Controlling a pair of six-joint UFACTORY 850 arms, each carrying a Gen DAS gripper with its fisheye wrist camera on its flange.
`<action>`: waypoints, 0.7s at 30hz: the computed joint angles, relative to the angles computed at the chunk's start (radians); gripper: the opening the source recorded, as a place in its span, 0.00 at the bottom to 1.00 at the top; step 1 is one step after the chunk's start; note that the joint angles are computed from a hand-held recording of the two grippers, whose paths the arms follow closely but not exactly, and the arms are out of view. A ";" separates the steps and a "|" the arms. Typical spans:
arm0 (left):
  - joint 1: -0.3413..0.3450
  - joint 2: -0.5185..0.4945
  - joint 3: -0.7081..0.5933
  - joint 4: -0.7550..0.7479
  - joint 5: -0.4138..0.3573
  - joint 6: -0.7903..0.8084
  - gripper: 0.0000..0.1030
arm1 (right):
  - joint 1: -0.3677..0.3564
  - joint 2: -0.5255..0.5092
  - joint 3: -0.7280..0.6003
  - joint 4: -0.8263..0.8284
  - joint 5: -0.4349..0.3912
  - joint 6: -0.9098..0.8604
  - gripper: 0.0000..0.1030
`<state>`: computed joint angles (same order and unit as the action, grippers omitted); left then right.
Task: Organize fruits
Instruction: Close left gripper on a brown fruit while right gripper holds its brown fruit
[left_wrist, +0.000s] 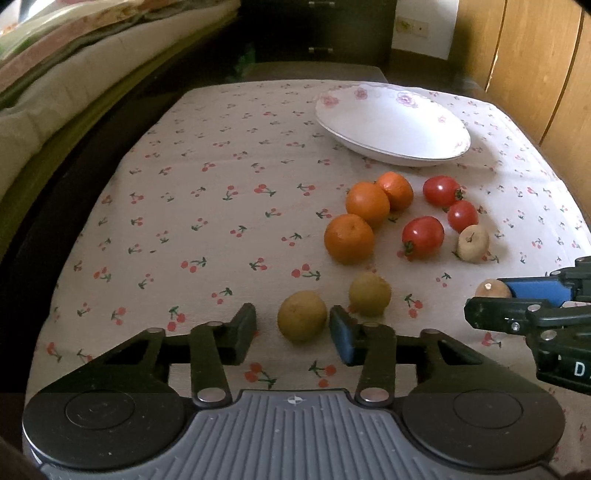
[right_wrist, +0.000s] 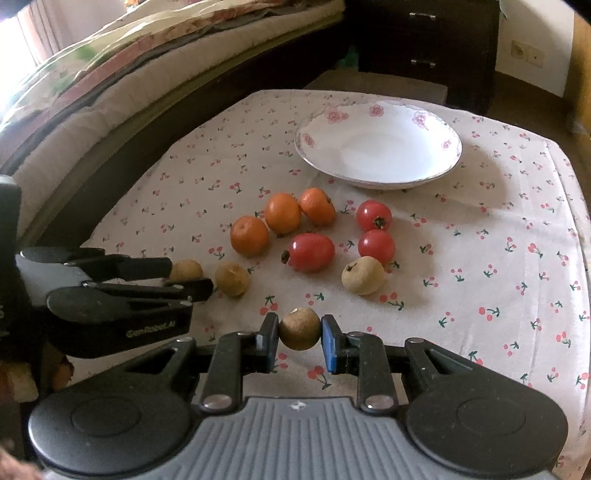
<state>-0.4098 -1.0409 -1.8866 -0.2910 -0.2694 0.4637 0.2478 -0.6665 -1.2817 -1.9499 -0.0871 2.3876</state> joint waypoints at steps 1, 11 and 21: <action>0.000 0.001 -0.001 -0.005 -0.005 0.003 0.43 | 0.000 0.002 0.002 -0.023 -0.002 0.021 0.26; 0.003 0.051 0.057 -0.103 -0.028 0.100 0.30 | 0.015 0.040 0.032 -0.024 -0.041 0.032 0.26; 0.006 0.069 0.063 -0.141 -0.043 0.131 0.31 | 0.012 0.075 0.062 -0.001 -0.075 0.029 0.26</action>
